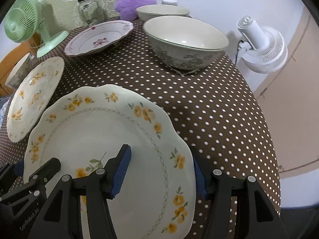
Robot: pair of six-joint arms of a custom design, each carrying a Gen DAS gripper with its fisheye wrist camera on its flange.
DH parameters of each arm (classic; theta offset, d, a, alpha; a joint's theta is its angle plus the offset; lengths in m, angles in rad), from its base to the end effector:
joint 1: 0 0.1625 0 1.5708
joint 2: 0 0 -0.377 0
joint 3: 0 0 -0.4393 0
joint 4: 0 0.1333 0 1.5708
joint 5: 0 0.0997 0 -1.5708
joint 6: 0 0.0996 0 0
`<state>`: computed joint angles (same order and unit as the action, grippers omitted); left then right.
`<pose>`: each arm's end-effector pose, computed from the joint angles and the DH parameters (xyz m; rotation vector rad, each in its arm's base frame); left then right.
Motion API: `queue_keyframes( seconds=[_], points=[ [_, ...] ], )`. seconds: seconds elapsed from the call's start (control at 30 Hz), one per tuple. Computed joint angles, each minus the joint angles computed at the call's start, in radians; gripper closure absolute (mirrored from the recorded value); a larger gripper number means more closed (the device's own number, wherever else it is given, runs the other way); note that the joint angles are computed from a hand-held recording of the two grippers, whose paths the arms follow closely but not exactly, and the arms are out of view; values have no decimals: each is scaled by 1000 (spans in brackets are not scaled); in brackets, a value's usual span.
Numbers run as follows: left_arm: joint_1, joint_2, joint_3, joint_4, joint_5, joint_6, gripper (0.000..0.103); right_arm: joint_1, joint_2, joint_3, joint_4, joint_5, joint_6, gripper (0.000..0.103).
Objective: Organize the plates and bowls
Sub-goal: 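Lift the yellow-flower plate with both tools toward the other flower plate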
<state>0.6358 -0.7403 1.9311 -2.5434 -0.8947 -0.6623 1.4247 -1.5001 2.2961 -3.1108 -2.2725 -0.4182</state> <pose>-0.3037 -0.4672 -0.0886 0.4326 2.4488 -0.4359 0.0015 -0.4640 0.2362 -0.0129 -2.2329 0.6031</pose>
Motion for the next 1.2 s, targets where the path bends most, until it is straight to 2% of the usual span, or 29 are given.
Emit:
queue_keyframes(
  seconds=[0.07,0.2,0.27,0.4,0.47,0.57,0.77,0.9,1.03,1.2],
  points=[
    [-5,6,-1,-9,-1,16,52,-5,-12,7,3,-4,14,41],
    [-8,19,-21,22,-4,17,41,1,-15,9,15,-22,4,41],
    [-11,21,-26,39,3,4,39,3,-17,3,40,-22,3,40],
    [-41,17,-27,73,40,-32,26,4,-43,9,67,5,-29,39],
    [-53,7,-25,86,52,-64,24,16,-61,17,71,20,-64,31],
    [-70,-17,-14,114,82,-123,23,39,-91,28,53,51,-110,27],
    [-102,-96,18,174,121,-196,22,86,-165,19,166,120,-103,25],
    [-117,-148,40,191,153,-170,26,149,-166,10,169,82,-119,25],
    [-113,-202,63,195,173,-157,25,195,-152,-11,221,73,-83,25],
    [-90,-252,71,196,194,-99,24,254,-88,-47,206,37,-44,26]
  ],
)
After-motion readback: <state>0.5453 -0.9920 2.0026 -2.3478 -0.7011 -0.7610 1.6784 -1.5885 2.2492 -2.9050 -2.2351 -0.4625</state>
